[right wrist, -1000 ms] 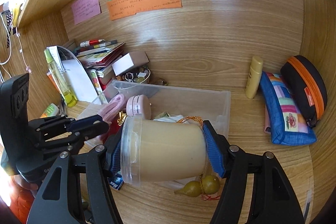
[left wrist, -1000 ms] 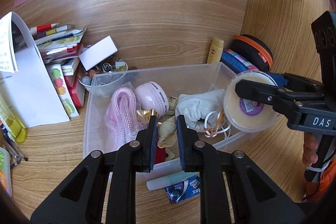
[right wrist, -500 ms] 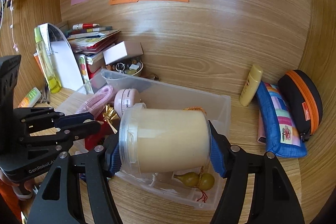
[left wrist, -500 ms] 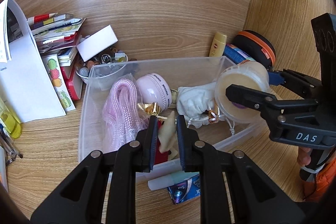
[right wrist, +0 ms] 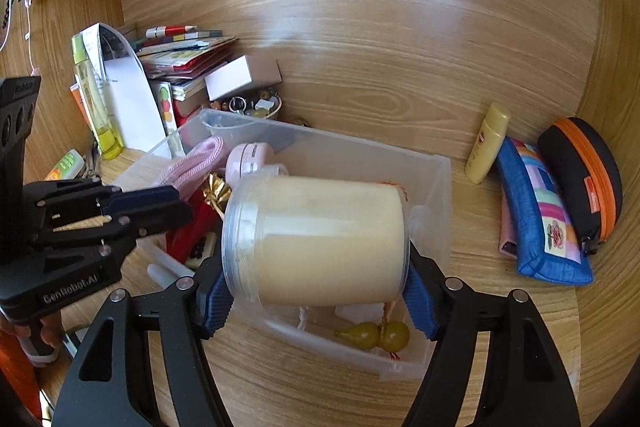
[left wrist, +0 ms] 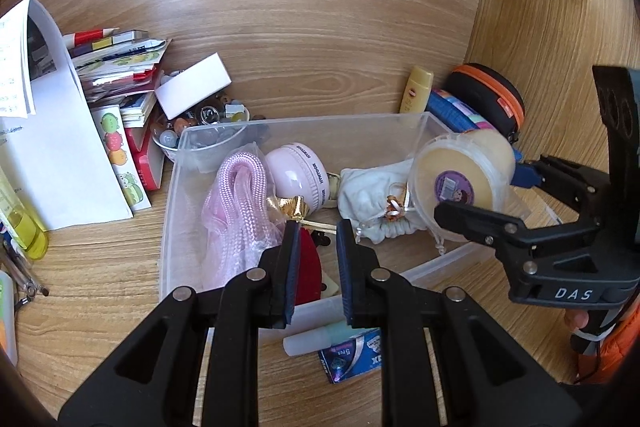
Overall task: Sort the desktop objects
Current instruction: 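Open the right tool over the box while the left releases the shell, then grasp the dark green bottle on the desk with the left tool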
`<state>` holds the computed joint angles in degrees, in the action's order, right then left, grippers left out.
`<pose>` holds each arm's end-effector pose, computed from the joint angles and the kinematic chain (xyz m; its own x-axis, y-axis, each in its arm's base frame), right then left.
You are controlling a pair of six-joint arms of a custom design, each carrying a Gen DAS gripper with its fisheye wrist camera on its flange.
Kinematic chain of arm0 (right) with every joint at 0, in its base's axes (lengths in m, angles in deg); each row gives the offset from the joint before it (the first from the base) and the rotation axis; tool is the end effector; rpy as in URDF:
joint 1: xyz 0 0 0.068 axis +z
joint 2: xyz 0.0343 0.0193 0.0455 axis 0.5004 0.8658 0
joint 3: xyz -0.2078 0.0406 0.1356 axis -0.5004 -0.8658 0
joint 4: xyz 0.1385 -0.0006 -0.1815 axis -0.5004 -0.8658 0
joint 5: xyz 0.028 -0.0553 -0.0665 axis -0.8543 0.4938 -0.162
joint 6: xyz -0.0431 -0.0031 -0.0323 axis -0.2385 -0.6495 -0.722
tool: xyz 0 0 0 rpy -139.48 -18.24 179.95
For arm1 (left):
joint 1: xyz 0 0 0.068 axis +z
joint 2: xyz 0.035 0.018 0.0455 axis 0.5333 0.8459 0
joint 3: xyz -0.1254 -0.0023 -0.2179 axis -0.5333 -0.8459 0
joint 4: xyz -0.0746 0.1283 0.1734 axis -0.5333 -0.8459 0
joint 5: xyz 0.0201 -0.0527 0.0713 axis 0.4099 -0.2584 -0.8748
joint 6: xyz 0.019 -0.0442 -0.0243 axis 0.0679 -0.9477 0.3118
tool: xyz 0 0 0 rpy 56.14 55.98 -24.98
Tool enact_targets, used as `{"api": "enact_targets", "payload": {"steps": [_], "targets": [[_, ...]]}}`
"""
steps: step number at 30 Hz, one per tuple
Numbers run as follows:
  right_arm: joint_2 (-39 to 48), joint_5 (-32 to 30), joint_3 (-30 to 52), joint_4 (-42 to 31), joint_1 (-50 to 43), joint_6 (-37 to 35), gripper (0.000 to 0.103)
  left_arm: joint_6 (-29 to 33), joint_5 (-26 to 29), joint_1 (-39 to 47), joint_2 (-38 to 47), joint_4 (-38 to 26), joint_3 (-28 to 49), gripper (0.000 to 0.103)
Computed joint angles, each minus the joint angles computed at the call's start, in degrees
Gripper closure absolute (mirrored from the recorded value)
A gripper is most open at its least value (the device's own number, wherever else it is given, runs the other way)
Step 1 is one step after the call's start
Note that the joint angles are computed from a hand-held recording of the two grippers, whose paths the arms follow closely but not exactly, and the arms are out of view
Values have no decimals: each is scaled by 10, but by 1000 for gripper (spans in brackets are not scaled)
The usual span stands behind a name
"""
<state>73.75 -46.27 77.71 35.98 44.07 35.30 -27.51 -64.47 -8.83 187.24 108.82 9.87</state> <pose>0.2999 0.0771 0.0993 -0.6051 -0.2435 -0.7580 -0.3400 0.9399 -0.0305 0.2882 -0.2393 0.0802 -0.6251 0.0800 -0.7764 0.2831 0.9502 -0.1301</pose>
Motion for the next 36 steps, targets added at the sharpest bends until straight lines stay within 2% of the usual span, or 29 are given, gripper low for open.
{"api": "enact_targets", "payload": {"steps": [3,7,13,17,21,25,28,30,36], "targets": [[-10,-3,-10,-2,-2,-2,34,-2,-8,-4,-13,3,-13,86],[-35,-29,-30,-8,-16,-3,33,-2,-26,-14,-34,15,-40,75],[-83,-38,-76,-1,-24,-5,31,-5,-48,-34,-67,24,-75,74],[-119,-39,-111,4,-36,-5,30,-12,-61,-49,-82,26,-90,68],[-150,-62,-138,1,-57,-1,30,-18,-77,-67,-94,28,-108,67],[-177,-82,-164,-2,-71,0,29,-34,-100,-89,-108,29,-129,55],[-197,-81,-189,4,-70,0,26,-51,-114,-107,-116,35,-150,52],[-210,-80,-207,10,-67,0,20,-64,-124,-118,-118,34,-159,49],[-238,-83,-255,31,-60,-1,20,-111,-143,-152,-109,30,-182,43]]}}
